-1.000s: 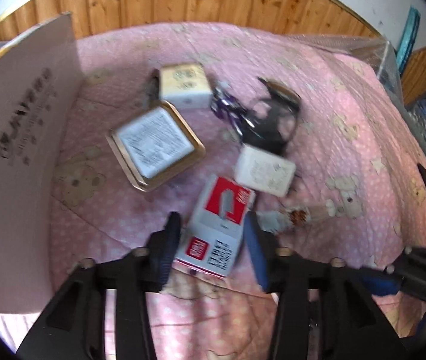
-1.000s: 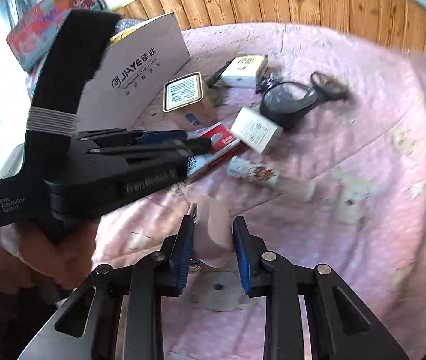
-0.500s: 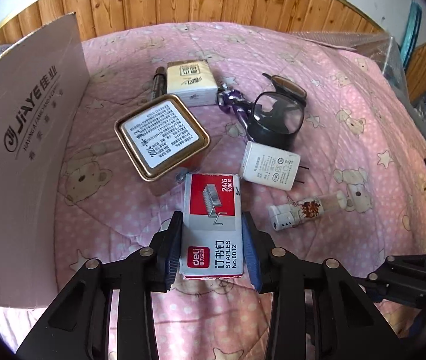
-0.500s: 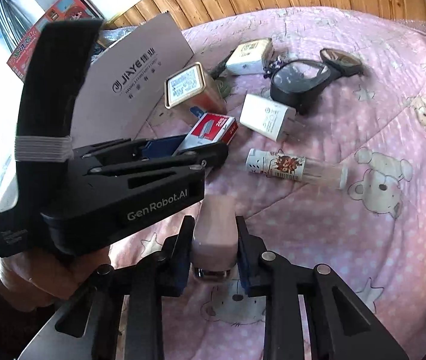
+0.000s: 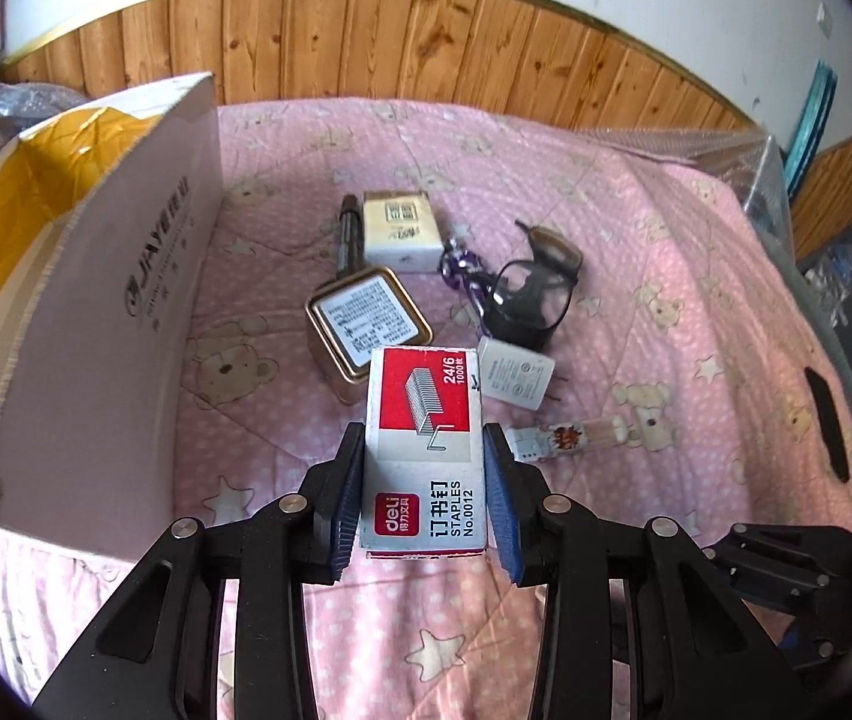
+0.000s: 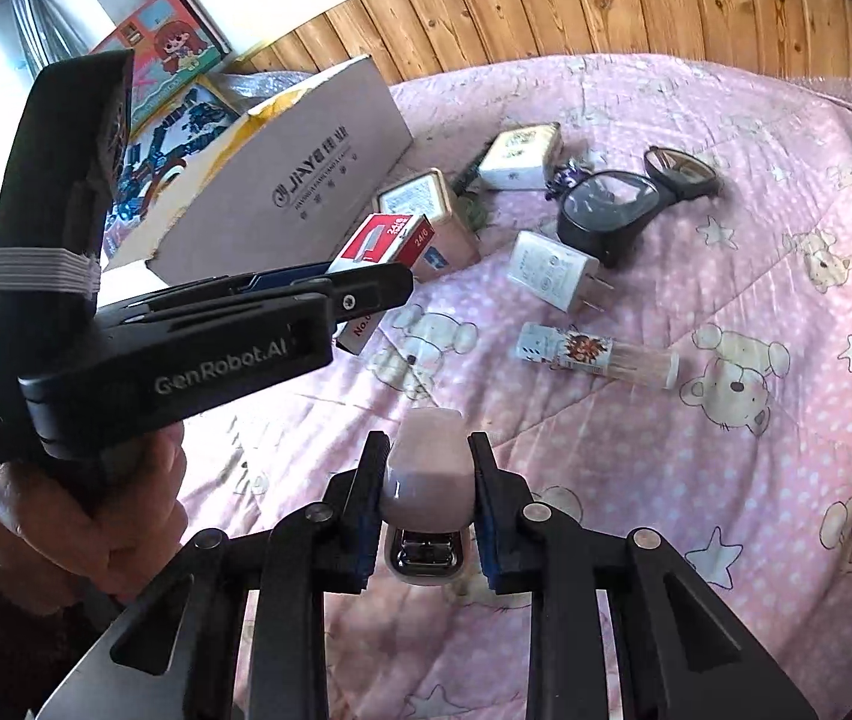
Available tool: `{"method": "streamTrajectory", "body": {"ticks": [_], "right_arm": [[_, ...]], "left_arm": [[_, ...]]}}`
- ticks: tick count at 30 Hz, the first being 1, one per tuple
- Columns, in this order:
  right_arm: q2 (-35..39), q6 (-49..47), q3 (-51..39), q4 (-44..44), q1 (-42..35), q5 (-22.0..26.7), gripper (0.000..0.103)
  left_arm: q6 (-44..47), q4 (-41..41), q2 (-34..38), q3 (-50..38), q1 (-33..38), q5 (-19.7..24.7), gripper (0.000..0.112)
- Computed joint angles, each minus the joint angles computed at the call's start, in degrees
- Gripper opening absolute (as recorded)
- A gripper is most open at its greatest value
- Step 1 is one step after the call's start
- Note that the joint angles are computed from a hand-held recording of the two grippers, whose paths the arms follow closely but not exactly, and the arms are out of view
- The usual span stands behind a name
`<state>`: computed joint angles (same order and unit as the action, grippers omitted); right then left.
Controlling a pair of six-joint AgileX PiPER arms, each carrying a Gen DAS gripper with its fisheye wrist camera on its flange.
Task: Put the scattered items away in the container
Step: 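Carry the staples box with the left tool while the right tool carries the stapler over the cardboard box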
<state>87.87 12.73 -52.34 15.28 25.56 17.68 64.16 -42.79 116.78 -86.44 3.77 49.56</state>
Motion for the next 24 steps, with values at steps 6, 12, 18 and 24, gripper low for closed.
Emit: {"method": "streamTrajectory", "body": {"ticks": [6, 12, 18, 24], "right_arm": [[9.60, -7.73, -9.32, 4.41, -2.45, -0.50, 0.027], [8.87, -4.35, -11.32, -0.59, -1.30, 0.76, 0.027], [7.08, -2.51, -12.82, -3.39, -0.23, 3.72, 0.027], [5.18, 3.02, -14.81, -9.04, 1.99, 6.31, 0.027]], "left_arm": [[0.86, -2.22, -1.78, -0.20, 1.59, 2.69, 0.039], [1.27, -4.17, -2.81, -1.31, 3.00, 5.66, 0.039], [0.76, -6.38, -3.42, -3.48, 4.68, 8.84, 0.039], [-1.56, -7.93, -2.61, -7.37, 6.38, 11.19, 0.039]]}}
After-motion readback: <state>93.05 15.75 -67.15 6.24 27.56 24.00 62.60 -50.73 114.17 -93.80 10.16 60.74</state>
